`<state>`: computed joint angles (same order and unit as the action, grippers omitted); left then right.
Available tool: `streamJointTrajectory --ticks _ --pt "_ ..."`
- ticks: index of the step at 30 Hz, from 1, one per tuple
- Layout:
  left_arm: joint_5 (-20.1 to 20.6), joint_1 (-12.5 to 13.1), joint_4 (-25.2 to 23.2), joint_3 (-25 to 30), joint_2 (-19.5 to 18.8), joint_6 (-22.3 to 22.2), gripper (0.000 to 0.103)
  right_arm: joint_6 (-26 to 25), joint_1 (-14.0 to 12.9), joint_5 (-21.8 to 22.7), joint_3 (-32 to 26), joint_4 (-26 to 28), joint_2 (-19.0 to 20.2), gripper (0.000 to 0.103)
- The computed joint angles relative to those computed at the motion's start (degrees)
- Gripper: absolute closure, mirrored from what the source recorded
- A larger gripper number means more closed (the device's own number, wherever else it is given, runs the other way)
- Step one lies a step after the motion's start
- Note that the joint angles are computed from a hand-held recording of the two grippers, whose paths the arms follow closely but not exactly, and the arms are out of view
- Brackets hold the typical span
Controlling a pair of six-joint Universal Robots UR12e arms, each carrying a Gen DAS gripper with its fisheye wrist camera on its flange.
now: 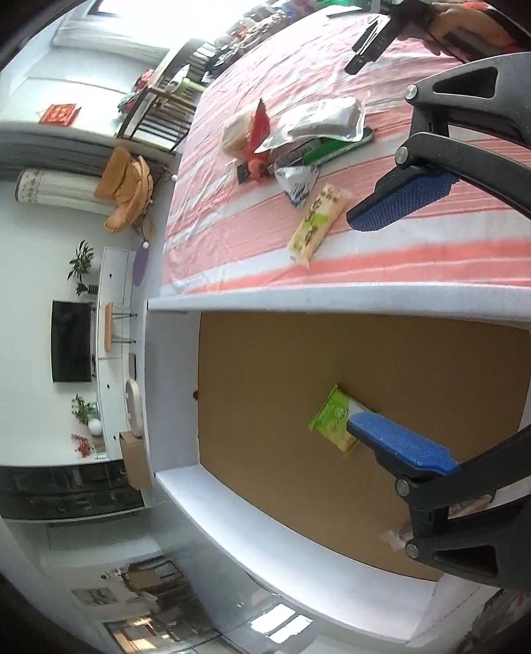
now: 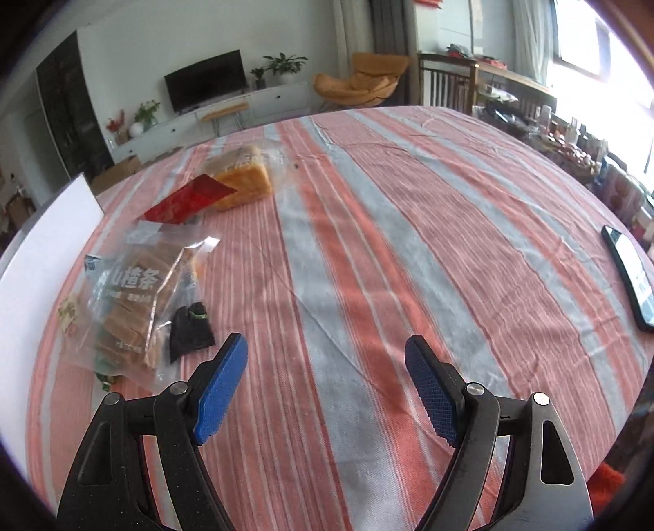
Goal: Organize snacks
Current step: 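Move the left tool back to the white rice-cake packet on the table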
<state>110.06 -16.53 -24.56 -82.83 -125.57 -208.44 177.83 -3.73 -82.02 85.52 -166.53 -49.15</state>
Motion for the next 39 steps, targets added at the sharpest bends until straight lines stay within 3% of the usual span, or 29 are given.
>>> streamJointTrajectory --ticks 4,7,9,12,16,19,22,27,33,39 --pt "5.4 -1.2 1.8 0.3 -0.2 -0.3 0.013 0.4 0.2 -1.3 0.0 1.3 0.1 0.021" --pt "13.1 -3.3 8.3 0.9 -1.2 3.0 0.013 1.1 0.2 -1.9 0.0 2.3 0.2 0.021" --pt "13.7 -4.1 13.0 1.1 -1.5 6.5 0.013 1.3 0.2 -2.2 -0.2 3.0 0.3 0.021" --pt "8.3 -4.7 16.4 1.6 -1.5 10.0 0.007 0.8 0.4 -3.2 -0.1 3.1 0.3 0.021" --pt "-1.7 -4.7 14.2 3.1 -2.1 9.6 0.004 -0.4 0.8 -4.5 0.1 3.1 0.2 0.018" --pt "-9.7 -4.7 8.0 5.3 -3.7 8.8 0.004 -1.0 0.9 -5.3 0.2 3.0 0.2 0.018" --pt "-15.2 -4.7 0.3 7.8 -5.7 9.2 0.004 -1.1 0.9 -5.3 0.4 2.9 0.0 0.016" --pt "-16.6 -4.8 -6.3 10.0 -8.3 7.0 0.004 -1.1 1.0 -5.5 0.5 2.9 0.0 0.015" --pt "-14.5 -4.9 -8.5 9.3 -8.9 4.1 0.004 -1.3 1.0 -5.6 0.6 2.9 -0.1 0.014" --pt "-13.9 -4.8 -8.9 9.2 -9.2 4.4 0.004 -1.3 1.0 -5.6 0.6 2.8 -0.1 0.013"
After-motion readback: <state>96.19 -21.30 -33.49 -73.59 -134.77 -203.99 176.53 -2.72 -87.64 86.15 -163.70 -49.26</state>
